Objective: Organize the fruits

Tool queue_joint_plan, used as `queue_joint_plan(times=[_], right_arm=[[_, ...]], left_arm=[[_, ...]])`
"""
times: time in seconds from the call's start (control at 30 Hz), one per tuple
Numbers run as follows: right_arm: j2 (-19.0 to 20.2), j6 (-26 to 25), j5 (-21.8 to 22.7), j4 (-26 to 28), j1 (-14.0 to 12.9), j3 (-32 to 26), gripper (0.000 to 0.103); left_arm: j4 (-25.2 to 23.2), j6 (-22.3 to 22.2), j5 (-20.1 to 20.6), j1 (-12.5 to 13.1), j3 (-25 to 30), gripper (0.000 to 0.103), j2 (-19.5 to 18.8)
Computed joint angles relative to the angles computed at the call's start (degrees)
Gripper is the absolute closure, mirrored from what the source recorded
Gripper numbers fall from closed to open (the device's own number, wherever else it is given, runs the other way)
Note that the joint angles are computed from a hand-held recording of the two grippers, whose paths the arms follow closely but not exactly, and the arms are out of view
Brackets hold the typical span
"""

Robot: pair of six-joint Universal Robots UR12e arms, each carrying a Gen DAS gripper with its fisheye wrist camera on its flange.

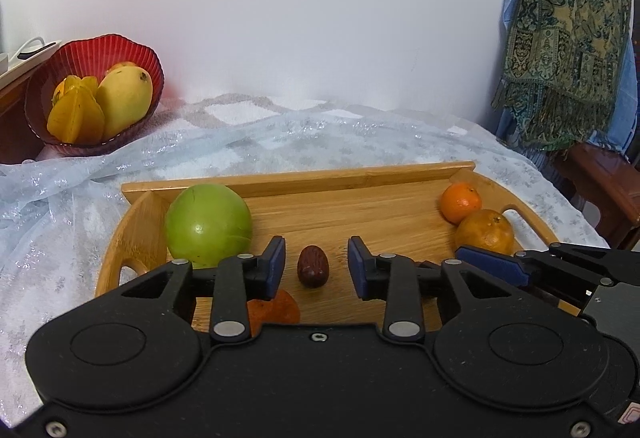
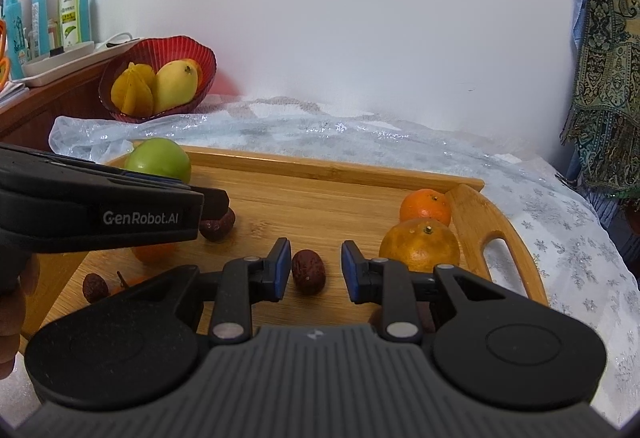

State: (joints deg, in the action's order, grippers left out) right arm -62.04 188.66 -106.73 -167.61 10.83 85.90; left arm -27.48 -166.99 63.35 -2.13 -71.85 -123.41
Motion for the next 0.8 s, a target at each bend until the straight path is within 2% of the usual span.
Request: queue_joint_plan(times=[0.03, 0.47, 0.8], right_arm=[[-0.09, -0.02, -0.06, -0.33, 0.01, 0.14, 0.054], [-2.00, 1.10, -0.85, -4.30, -0.16, 2.65, 0.051], [-3.86, 2.36, -1.34, -8.01, 0.07, 5.64, 0.044]], left_arm=[[0.21, 0.07, 0.00, -0.01, -0.17, 0.069, 0.14], [4.03, -0.37, 0.27, 0.53, -3.21, 0.063, 2.53], [5.53, 0.68, 1.03, 1.37, -7.31, 0.062, 5.32]])
